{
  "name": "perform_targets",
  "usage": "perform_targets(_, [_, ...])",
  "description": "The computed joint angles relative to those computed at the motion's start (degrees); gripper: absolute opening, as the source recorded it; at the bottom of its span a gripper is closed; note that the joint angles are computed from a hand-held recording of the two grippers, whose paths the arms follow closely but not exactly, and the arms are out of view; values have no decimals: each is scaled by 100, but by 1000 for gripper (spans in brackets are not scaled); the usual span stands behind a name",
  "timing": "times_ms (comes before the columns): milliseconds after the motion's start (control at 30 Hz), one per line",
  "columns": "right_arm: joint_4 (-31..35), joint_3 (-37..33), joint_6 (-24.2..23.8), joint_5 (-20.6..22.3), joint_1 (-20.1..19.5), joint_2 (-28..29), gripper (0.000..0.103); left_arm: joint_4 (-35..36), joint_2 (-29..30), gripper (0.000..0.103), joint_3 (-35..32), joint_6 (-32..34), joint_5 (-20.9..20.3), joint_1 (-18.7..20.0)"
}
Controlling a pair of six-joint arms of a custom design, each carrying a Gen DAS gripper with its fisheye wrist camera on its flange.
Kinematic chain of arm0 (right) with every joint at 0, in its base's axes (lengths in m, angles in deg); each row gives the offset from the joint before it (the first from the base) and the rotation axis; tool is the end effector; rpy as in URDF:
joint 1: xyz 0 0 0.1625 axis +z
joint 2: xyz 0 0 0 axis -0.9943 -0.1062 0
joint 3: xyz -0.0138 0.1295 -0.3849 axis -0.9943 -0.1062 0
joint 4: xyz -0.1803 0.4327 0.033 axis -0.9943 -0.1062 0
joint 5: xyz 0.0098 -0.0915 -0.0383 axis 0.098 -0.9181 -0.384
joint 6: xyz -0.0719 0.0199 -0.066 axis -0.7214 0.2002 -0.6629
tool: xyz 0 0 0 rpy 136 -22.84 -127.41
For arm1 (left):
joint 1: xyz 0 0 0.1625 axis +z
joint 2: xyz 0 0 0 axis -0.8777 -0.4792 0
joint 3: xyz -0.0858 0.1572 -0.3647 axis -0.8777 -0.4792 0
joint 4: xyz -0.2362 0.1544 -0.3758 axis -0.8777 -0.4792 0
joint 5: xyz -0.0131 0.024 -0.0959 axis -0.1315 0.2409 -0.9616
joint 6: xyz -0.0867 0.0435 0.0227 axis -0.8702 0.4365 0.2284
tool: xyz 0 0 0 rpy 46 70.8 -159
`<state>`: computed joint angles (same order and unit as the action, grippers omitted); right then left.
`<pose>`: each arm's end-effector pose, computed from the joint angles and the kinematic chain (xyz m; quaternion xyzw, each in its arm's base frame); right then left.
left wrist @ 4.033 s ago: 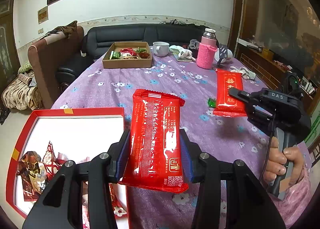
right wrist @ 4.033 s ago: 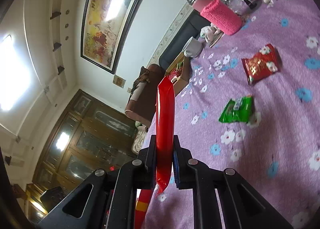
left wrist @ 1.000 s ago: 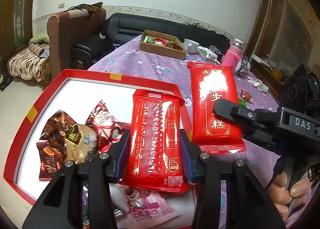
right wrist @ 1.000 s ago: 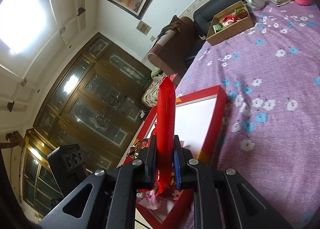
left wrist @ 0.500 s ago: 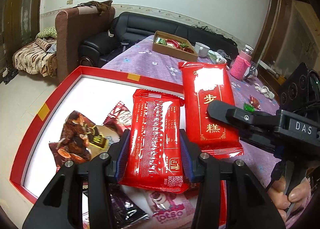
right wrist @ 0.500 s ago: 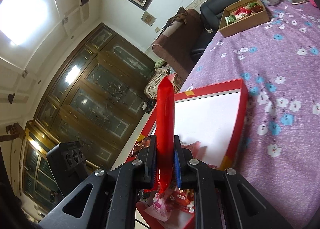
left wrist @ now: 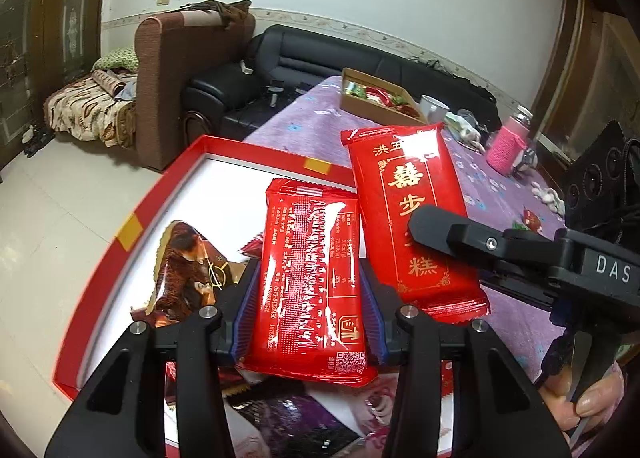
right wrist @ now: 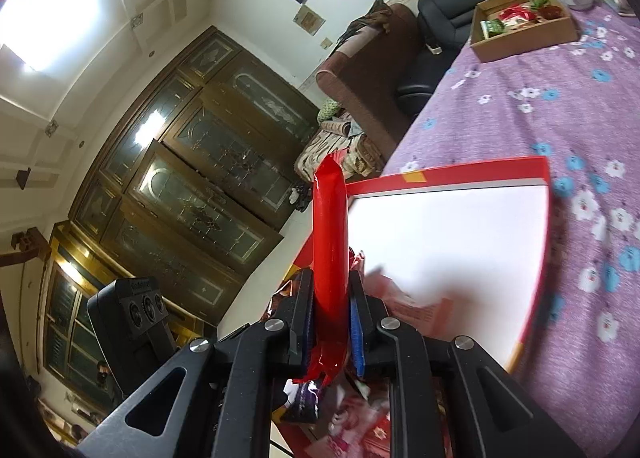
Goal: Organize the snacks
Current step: 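Lower the large red packet into the tray and open left tool while right releases red stick, then move left tool toward the green packet while right grasps the red candy packet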
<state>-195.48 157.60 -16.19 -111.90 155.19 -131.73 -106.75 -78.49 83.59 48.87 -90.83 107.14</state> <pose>-0.0716 -0.7528 0.2816 -0.2353 0.9440 -0.1963 0.1222 -0.3493 -0.6676 -0.1351 0.0864 0.8624 -0.4144 0.2778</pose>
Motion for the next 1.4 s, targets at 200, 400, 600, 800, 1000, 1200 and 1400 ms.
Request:
perform_targets(200, [-125,62,-89,-155,71,33,17,-44,-5,45,12,-63,96,35])
perform_targets(400, [-221,12,63,-128,0,56,16,-60,12,45,-18,-60,304,32])
perform_targets(600, [-174,-159,266,-110,-121,142,17,23,18,45,-47,-173,552,42])
perform_targets(800, [-155,-287,364,-26,-201,158,21,251,39,47,-110,-450,711,25])
perform_targets(1000, [-114,-479,528,126,-328,198,24,246,170,55,-257,-397,1050,-59])
perform_targets(1200, [-105,-614,641,339,-473,154,24,-15,406,62,-546,115,1415,-196])
perform_targets(1400, [-139,-785,731,612,-659,76,27,-174,730,75,-993,684,1631,-330])
